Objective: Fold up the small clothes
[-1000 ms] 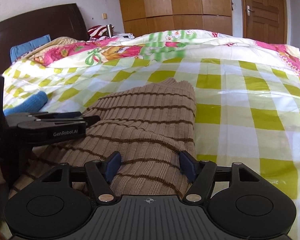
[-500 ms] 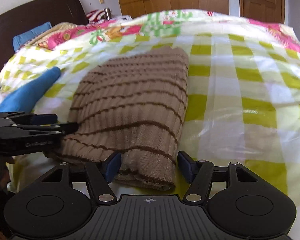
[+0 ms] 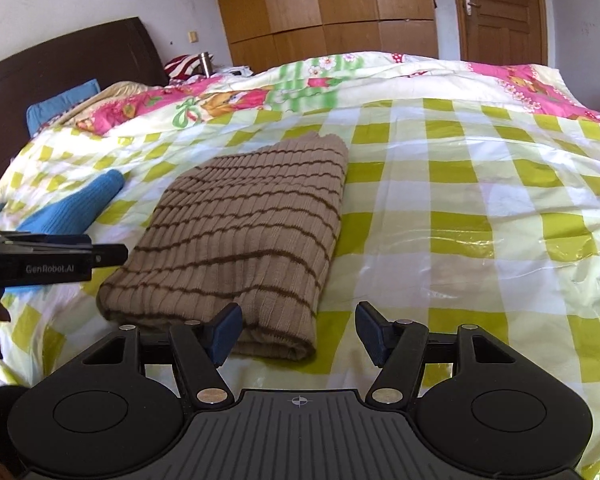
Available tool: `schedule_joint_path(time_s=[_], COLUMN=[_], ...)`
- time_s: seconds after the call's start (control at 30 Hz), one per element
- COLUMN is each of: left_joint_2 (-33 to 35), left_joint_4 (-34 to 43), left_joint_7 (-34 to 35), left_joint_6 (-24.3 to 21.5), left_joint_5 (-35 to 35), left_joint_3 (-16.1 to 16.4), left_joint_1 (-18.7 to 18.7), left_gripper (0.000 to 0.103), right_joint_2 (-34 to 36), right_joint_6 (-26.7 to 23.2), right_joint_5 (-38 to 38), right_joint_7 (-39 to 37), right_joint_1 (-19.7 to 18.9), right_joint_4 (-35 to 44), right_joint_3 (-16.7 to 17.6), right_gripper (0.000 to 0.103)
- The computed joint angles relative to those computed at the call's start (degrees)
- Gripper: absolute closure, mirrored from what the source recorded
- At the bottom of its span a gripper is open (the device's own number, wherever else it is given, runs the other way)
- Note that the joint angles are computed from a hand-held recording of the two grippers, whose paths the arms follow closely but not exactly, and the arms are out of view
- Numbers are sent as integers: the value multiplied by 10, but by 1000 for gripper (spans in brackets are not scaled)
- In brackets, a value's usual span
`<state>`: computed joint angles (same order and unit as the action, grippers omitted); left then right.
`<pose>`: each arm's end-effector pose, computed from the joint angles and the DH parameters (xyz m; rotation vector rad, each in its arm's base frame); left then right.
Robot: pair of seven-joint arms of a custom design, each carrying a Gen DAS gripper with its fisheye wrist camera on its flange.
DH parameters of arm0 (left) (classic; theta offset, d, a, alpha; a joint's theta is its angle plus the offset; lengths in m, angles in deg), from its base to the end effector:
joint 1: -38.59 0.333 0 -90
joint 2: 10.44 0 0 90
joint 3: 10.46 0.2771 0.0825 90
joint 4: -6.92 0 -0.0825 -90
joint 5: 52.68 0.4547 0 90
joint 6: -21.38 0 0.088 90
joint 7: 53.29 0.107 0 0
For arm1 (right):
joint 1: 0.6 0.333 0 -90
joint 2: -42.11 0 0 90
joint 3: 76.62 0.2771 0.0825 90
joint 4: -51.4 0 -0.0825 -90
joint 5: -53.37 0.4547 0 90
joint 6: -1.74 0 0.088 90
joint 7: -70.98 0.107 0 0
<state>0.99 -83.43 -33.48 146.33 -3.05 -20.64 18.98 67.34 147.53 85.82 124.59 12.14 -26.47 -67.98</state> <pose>0.6459 -0.3263 0.5264 -1.9289 1.3503 -0.5623 0.7463 0.2608 0.5076 -2.0121 1.0388 -0.3010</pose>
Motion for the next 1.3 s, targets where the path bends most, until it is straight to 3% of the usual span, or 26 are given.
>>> schedule_joint_path(time_s=[0.17, 0.43, 0.57, 0.77, 1.0, 1.1, 1.2, 1.3], left_joint_2=[-1, -15, -29, 9, -43, -59, -96, -95], left_joint_4=[-16, -33, -43, -6, -57, -71, -114, -117], left_joint_7=[26, 12, -5, 76, 10, 3, -26, 14], left_joint_6=[11, -5, 1, -26, -9, -10, 21, 20], left_joint_5=[-55, -38, -15, -25, 28, 11, 13, 12], left_joint_3=[-1, 0, -2, 0, -1, -8, -19, -35], left_joint_1=[18, 18, 17, 16, 15, 22, 24, 21], left_gripper=[33, 33, 33, 32, 33, 33, 33, 33], right_joint_2=[28, 20, -7, -37, -64, -68, -83, -91], right_joint_6=[-29, -47, -41, -48, -59, -61, -56, -56], right_joint_5=[3, -92, -61, -43, -25, -21, -7, 4], right_joint_7=[16, 61, 44, 22, 3, 1, -8, -16], right_joint_1=[-2, 27, 8, 9, 13, 15, 13, 12], right_joint_4=[40, 24, -4, -41, -72, -77, -95, -107], right_joint_3=[2, -26, -11, -10, -10, -11, -10, -11], right_gripper=[41, 42, 40, 40, 39, 39, 39, 39])
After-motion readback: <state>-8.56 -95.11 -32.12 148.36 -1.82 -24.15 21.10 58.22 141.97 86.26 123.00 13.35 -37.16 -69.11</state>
